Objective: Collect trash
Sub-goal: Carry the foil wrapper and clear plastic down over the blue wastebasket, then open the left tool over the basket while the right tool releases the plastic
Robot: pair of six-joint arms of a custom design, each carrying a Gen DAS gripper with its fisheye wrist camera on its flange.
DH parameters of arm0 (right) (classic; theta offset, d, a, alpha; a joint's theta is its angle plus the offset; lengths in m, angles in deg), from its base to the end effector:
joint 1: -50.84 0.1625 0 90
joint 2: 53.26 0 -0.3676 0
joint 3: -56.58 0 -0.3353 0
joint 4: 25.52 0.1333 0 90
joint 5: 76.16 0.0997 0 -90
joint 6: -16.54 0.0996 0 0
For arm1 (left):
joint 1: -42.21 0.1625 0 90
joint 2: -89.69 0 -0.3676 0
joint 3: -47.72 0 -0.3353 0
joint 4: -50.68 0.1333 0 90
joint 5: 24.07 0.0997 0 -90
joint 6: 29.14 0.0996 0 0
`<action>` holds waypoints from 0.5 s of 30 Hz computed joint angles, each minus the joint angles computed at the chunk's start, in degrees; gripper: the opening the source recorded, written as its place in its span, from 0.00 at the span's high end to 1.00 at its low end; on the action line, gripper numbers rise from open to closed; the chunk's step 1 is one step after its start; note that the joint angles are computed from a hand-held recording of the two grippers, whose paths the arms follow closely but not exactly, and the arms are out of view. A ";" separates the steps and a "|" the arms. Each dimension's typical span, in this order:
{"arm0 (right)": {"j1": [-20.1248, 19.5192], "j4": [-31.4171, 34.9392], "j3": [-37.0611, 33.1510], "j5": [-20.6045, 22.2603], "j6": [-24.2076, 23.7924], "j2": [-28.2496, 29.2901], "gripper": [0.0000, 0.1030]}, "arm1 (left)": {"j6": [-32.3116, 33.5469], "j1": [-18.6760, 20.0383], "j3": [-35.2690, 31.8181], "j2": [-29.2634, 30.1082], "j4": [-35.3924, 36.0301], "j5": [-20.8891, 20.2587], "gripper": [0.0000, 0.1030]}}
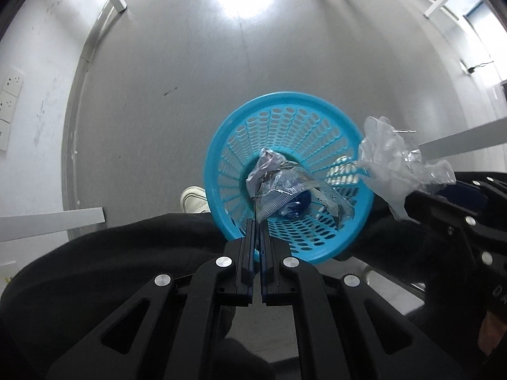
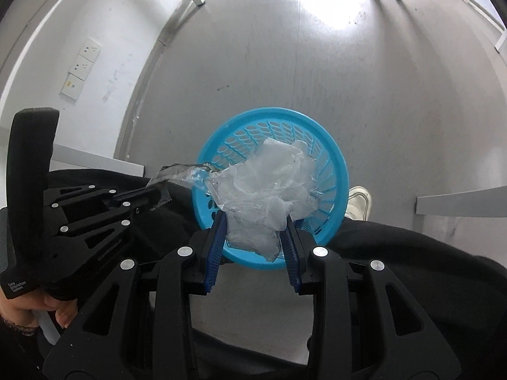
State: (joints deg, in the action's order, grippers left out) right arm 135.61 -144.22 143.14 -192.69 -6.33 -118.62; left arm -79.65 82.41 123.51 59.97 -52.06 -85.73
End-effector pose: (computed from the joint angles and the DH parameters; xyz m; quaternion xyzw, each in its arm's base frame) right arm 0.0359 -0.5820 0.3000 0.1341 -0.9621 0.0062 0.2376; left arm -0.3318 -0.5168 -0.0248 0.0644 0.9293 -0.0019 0.3637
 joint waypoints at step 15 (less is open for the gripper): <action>-2.90 8.13 -11.58 -5.72 7.68 13.60 0.67 | -1.54 6.88 -9.83 7.43 6.44 -1.59 0.98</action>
State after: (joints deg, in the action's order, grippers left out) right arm 132.71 -136.09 131.55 -198.41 1.35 -105.02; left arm -81.19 89.29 113.68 67.39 -45.62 -87.31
